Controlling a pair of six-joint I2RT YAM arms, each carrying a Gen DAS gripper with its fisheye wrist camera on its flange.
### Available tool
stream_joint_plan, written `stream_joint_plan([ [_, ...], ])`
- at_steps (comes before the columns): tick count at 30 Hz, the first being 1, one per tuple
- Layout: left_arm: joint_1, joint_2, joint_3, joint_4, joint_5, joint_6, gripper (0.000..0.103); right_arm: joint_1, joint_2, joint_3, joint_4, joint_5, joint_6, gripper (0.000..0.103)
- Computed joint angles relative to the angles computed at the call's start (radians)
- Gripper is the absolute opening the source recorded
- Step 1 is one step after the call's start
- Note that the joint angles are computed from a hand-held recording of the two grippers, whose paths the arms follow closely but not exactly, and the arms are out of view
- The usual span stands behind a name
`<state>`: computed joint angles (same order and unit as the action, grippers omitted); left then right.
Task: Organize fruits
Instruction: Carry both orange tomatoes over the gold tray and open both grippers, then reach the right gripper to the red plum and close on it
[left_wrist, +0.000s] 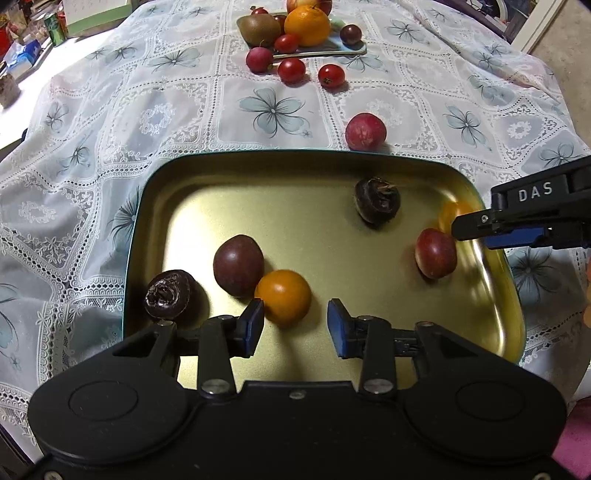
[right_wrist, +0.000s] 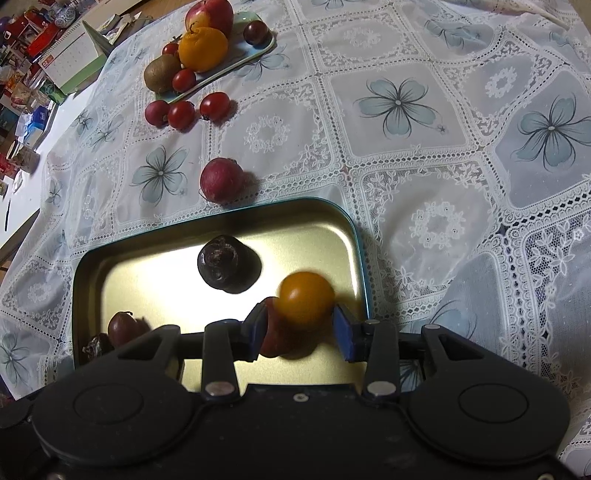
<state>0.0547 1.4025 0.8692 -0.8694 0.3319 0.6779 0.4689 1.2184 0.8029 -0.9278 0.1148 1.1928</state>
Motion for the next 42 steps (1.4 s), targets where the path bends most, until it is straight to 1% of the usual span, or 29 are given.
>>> stream_joint_plan([
  [4, -0.001, 0.005, 0.001, 0.001, -0.006, -0.004, 0.046, 0.013, 0.002, 0.002, 0.0, 0.019, 0.01, 0.041],
  [17, -0.005, 0.009, 0.011, -0.001, -0.02, -0.019, 0.046, 0.016, 0.014, 0.01, -0.001, 0.009, 0.013, 0.041],
  [25, -0.033, 0.014, 0.059, 0.0, -0.031, -0.028, 0.046, 0.001, 0.018, 0.045, -0.022, 0.019, -0.009, 0.041],
  [28, -0.05, 0.038, 0.101, 0.018, -0.027, -0.054, 0.046, -0.017, 0.032, 0.074, -0.019, 0.022, -0.032, 0.042],
  [32, -0.09, 0.074, 0.139, 0.088, -0.064, -0.126, 0.046, -0.045, 0.08, 0.12, 0.001, 0.047, -0.068, 0.042],
  [39, -0.16, 0.207, 0.237, 0.167, -0.136, -0.228, 0.046, -0.122, 0.197, 0.189, 0.069, 0.026, -0.149, 0.042],
  [42, -0.18, 0.271, 0.272, 0.195, -0.167, -0.266, 0.046, -0.153, 0.249, 0.206, 0.107, 0.015, -0.164, 0.043],
])
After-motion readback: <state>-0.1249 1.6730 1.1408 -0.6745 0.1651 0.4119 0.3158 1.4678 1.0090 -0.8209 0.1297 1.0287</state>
